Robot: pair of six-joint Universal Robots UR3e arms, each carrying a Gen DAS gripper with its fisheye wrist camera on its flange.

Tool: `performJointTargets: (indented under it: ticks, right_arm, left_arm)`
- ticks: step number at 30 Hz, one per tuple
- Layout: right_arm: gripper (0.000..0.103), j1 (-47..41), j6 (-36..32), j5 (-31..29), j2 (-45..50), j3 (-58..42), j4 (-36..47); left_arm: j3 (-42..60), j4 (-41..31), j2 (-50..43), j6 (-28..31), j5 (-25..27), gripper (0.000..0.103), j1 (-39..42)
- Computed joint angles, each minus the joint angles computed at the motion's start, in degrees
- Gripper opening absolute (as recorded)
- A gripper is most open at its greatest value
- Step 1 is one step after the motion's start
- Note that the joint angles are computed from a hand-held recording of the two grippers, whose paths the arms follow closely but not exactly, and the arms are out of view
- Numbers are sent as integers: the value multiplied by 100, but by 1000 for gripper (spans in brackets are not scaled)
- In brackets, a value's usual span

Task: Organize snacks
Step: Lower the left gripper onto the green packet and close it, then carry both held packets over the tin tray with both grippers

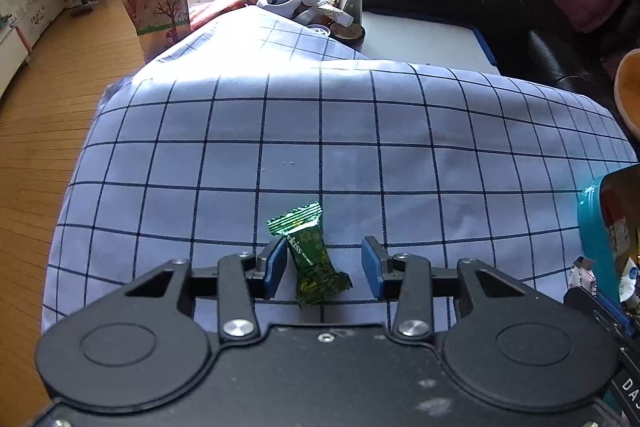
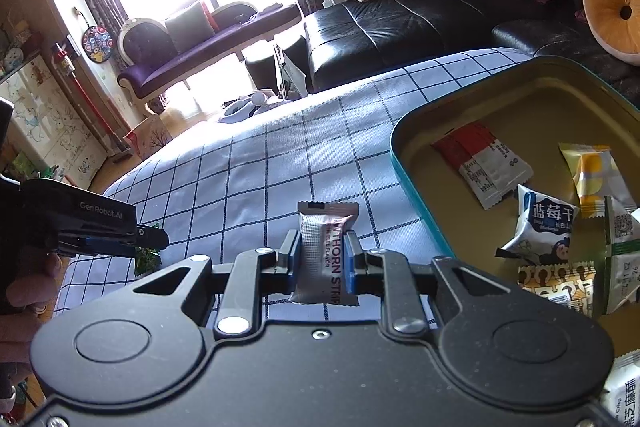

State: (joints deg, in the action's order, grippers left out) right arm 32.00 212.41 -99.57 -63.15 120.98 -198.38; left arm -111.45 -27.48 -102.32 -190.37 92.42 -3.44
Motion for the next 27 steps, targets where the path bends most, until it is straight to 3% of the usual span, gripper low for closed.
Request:
performJointTargets:
  ticks: [8,10,12,22,27]
  right_arm:
    - [30,-31,8,21,6,-6,-2]
    - [30,-31,20,2,0,12,-10]
    - [30,-24,30,-22,5,3,6]
    - [30,43,94,-232,-7,11,8]
    - [30,43,147,-352,-78,107,-53]
  left_arm:
    - [291,-57,-397,-527,570,42,-306]
    - [337,-72,-440,-700,677,35,-410]
    - [277,3,-413,-869,624,20,-461]
    - [-421,843,52,-2463,273,19,-1035]
    - [-33,707,160,-2616,717,19,-1663]
